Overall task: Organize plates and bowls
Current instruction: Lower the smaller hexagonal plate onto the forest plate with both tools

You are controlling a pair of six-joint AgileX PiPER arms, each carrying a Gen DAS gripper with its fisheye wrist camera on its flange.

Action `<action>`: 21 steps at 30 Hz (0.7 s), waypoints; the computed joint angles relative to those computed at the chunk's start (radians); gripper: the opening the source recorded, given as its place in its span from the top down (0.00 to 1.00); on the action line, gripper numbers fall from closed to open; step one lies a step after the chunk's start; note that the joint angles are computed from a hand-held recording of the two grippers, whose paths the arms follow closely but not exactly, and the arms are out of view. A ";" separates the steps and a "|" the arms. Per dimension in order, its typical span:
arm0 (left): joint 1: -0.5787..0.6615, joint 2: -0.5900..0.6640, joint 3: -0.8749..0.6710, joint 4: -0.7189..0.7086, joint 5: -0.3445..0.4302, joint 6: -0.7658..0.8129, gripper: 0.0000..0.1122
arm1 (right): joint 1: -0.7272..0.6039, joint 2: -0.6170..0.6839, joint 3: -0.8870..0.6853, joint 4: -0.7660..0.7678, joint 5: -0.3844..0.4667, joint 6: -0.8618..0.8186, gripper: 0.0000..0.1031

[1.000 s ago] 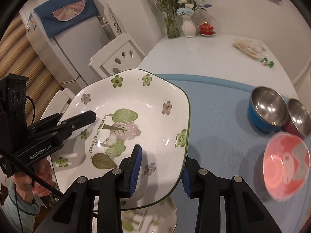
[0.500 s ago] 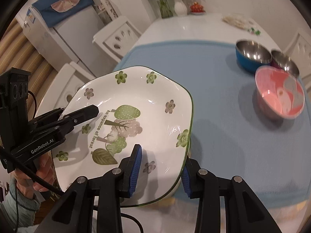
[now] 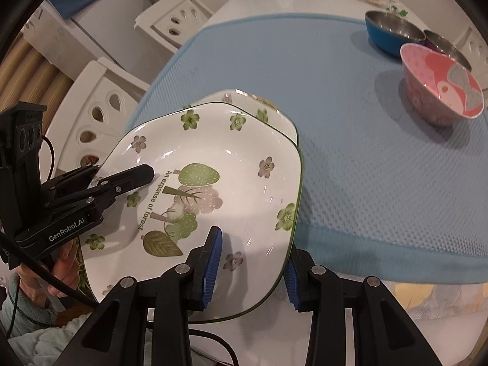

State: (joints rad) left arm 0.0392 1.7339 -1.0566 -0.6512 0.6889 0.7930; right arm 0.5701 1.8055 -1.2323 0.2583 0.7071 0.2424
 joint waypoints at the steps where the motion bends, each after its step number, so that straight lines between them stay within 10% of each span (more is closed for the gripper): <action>1: 0.000 0.003 0.002 -0.001 -0.001 0.000 0.77 | 0.001 0.006 -0.008 -0.002 0.010 0.004 0.64; 21: -0.044 0.131 -0.152 0.150 -0.016 -0.184 0.76 | 0.011 0.118 -0.136 -0.015 0.080 0.063 0.64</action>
